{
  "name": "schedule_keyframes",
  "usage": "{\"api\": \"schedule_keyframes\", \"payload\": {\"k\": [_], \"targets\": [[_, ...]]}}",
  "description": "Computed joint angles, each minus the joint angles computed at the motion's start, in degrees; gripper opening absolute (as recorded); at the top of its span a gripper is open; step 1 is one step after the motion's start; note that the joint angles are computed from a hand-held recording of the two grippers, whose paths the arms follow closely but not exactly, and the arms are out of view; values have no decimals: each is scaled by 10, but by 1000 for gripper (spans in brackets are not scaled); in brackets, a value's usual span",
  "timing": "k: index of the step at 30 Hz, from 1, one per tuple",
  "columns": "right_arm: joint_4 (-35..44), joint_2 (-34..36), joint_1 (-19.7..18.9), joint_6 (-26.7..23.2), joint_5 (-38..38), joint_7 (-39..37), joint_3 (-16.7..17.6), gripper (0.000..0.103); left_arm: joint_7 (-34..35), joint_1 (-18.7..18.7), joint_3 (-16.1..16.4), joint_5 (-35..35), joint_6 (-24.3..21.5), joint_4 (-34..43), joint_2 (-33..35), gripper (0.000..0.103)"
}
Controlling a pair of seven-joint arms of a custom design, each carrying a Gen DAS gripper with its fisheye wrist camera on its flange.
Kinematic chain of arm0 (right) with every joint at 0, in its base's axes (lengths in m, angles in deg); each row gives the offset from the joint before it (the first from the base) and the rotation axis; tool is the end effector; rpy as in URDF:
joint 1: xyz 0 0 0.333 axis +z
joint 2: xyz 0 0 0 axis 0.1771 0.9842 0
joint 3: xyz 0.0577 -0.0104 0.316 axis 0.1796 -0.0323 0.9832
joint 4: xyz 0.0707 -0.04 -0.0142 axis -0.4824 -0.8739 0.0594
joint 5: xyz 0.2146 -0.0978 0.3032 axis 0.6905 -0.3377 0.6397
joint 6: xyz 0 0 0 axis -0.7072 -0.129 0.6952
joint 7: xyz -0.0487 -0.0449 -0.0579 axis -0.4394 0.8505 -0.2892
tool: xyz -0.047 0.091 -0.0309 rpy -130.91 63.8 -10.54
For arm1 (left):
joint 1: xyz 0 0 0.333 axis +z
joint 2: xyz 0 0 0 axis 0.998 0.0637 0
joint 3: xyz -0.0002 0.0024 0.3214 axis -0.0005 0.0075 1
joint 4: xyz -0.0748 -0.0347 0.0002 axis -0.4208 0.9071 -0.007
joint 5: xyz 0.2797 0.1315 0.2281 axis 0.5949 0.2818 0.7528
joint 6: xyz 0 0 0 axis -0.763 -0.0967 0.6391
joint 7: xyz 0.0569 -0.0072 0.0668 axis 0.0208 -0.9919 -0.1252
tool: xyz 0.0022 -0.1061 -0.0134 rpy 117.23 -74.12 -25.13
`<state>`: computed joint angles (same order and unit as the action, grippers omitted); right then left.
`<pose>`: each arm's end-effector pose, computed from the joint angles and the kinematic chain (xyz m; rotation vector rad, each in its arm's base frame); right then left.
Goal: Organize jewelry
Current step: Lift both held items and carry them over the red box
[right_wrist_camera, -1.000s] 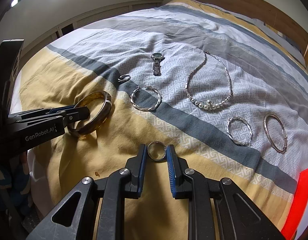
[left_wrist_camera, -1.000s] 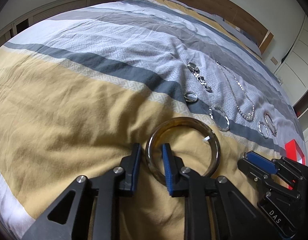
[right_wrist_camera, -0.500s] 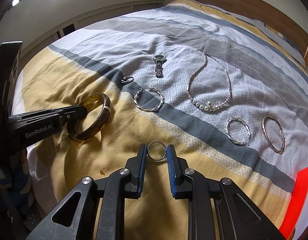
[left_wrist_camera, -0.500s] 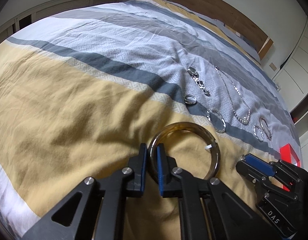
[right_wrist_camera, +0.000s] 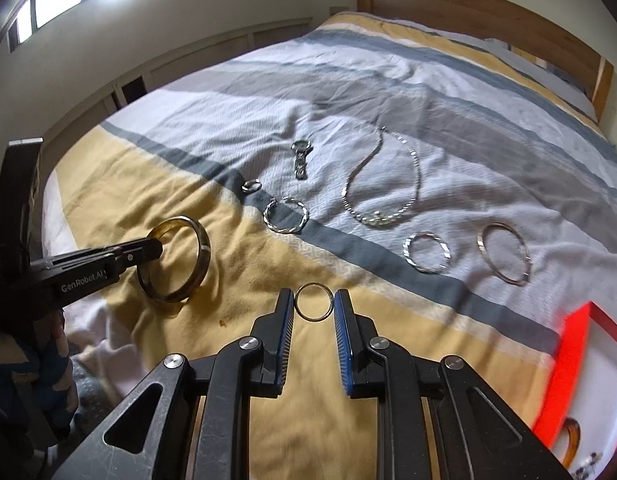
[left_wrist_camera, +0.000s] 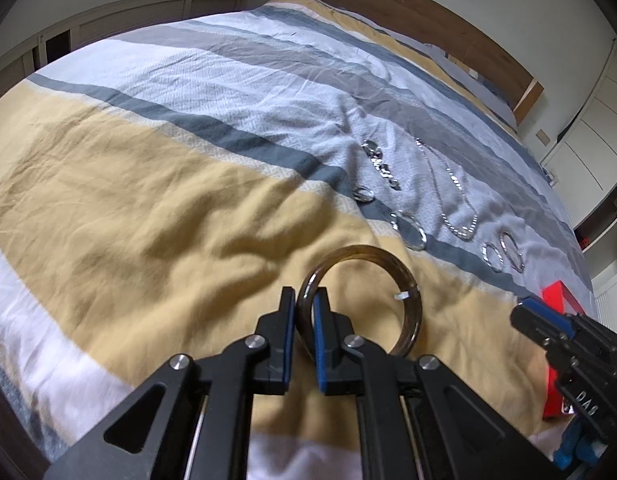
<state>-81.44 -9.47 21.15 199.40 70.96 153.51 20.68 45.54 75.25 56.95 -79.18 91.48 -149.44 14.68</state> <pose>0.5709 0.1191 0.4880 -1.9009 1.6735 -0.4385 0.6069 -0.2429 0.4631 -1.9575 1.9929 -0.9175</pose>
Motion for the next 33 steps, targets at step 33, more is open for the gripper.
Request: {"api": "schedule_keyframes", "payload": {"k": [33], "targets": [[-236,-248,-196,-20,-161,124,-78,20,157,-170,-76,11,-143,298,146,8]]}}
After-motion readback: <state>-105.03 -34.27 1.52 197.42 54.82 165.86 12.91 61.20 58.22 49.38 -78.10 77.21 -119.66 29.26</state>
